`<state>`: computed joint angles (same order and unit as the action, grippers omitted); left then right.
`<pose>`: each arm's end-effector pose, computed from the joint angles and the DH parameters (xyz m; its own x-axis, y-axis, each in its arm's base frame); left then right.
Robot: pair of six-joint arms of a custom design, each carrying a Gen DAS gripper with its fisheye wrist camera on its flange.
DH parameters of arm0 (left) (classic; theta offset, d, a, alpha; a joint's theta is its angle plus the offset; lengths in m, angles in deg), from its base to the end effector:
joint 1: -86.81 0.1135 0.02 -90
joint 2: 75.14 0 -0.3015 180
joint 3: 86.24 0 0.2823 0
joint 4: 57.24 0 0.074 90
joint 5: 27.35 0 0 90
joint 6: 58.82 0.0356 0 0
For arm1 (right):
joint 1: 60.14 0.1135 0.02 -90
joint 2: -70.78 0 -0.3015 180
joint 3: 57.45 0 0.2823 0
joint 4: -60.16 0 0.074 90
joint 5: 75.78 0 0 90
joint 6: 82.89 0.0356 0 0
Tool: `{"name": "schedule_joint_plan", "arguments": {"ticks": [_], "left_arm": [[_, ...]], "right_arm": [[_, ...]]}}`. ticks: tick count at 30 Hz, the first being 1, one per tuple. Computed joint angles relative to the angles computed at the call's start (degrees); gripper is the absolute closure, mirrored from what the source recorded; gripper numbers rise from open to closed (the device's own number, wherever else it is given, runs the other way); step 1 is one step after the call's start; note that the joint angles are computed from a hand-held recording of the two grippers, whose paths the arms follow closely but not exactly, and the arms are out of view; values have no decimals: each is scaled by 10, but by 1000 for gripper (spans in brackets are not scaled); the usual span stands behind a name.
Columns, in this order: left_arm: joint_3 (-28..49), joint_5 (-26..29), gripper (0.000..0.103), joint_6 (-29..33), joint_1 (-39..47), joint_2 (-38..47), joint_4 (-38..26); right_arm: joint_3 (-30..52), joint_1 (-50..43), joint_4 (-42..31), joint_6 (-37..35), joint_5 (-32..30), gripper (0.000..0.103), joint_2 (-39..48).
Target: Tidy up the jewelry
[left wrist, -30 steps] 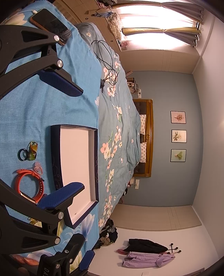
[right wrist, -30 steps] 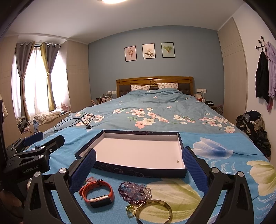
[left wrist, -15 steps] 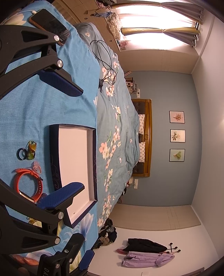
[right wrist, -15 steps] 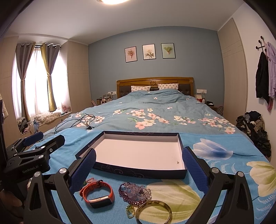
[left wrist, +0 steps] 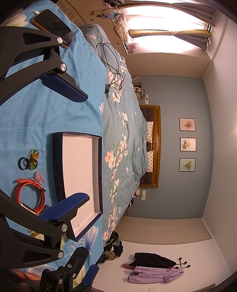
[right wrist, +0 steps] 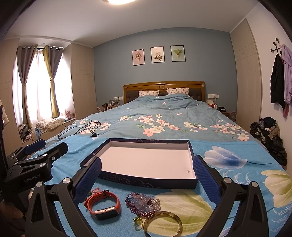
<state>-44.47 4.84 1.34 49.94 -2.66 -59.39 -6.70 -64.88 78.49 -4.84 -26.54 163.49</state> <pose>0.2181 -0.1259 0.2064 -0.2526 -0.1419 -0.9571 -0.4320 0.9016 -0.0197 0.3374 -0.0047 0.1854 -0.2803 -0.1341 -0.9505 -0.6047 0.7937 0.0663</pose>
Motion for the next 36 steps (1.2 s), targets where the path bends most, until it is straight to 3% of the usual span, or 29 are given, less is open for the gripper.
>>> {"name": "schedule_joint_plan", "arguments": {"ticks": [26, 36], "left_arm": [[-1, 4, 5, -8, 1, 1, -7], [-3, 73, 5, -5, 35, -11, -38]], "right_arm": [[3, -4, -1, -2, -5, 7, 7], [34, -25, -84, -53, 4, 7, 28]]}}
